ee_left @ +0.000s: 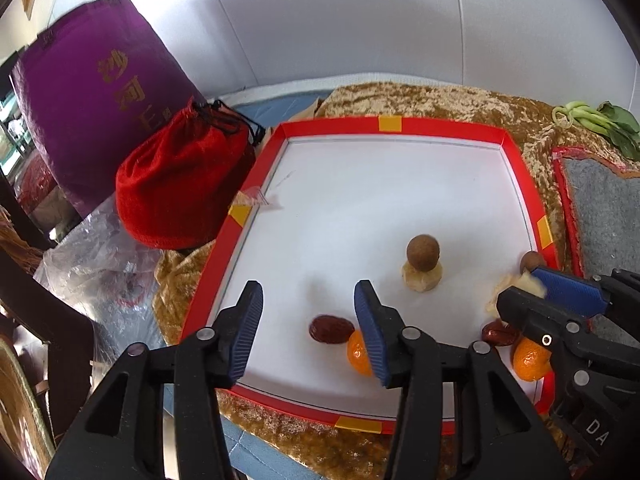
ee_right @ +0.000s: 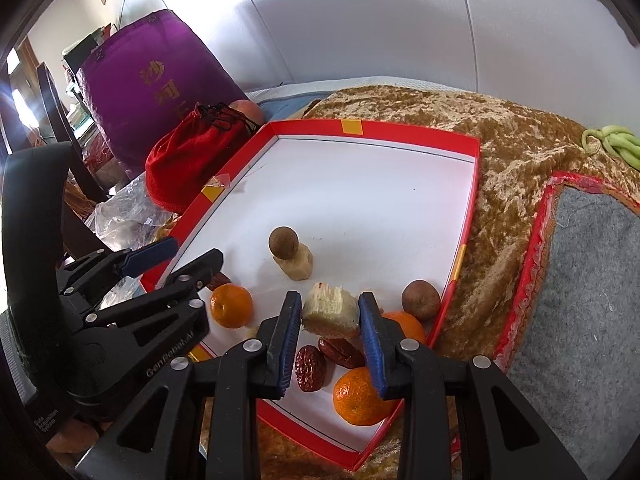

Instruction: Organize fruits

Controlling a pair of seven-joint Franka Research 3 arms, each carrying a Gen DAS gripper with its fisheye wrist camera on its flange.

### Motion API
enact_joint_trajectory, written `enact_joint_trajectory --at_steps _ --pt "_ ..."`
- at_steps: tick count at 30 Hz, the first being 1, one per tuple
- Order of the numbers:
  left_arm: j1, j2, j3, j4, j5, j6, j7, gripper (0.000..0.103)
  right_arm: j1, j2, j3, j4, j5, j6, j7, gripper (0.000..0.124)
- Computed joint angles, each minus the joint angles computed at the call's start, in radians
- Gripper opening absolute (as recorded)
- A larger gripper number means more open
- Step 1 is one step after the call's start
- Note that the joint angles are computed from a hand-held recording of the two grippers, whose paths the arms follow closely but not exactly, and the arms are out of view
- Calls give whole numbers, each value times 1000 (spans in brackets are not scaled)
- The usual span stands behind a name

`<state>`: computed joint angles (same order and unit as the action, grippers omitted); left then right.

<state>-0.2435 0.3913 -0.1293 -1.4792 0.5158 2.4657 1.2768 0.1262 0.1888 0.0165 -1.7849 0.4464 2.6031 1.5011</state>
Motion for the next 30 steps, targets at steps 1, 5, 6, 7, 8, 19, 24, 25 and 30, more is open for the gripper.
enact_joint_trajectory --at_steps 1,5,6,7,8,19,24,25,30 --pt "-5 -13 6 -17 19 25 -16 48 -1 -10 1 -8 4 9 -5 34" --pt "-1 -75 16 -94 59 124 -81 63 3 -56 -4 -46 -4 54 -10 35" --pt "3 -88 15 -109 63 144 -94 64 5 -73 -6 -61 -11 70 -6 35" --pt "2 -106 20 -129 81 171 -121 65 7 -90 -9 -76 -20 87 2 35" --pt "0 -119 25 -140 105 188 -149 67 8 -106 -11 -91 -29 103 11 36" --pt "34 -325 -23 -312 207 285 -303 84 -20 -339 -7 -311 -189 323 192 53" --pt "51 -409 -51 -374 184 307 -296 84 -109 -472 67 -427 -350 359 358 58" --pt "55 -431 -56 -388 178 314 -293 84 -123 -495 80 -444 -367 360 377 60" --pt "82 -514 -75 -439 151 340 -300 87 -192 -616 156 -513 -455 345 444 65"
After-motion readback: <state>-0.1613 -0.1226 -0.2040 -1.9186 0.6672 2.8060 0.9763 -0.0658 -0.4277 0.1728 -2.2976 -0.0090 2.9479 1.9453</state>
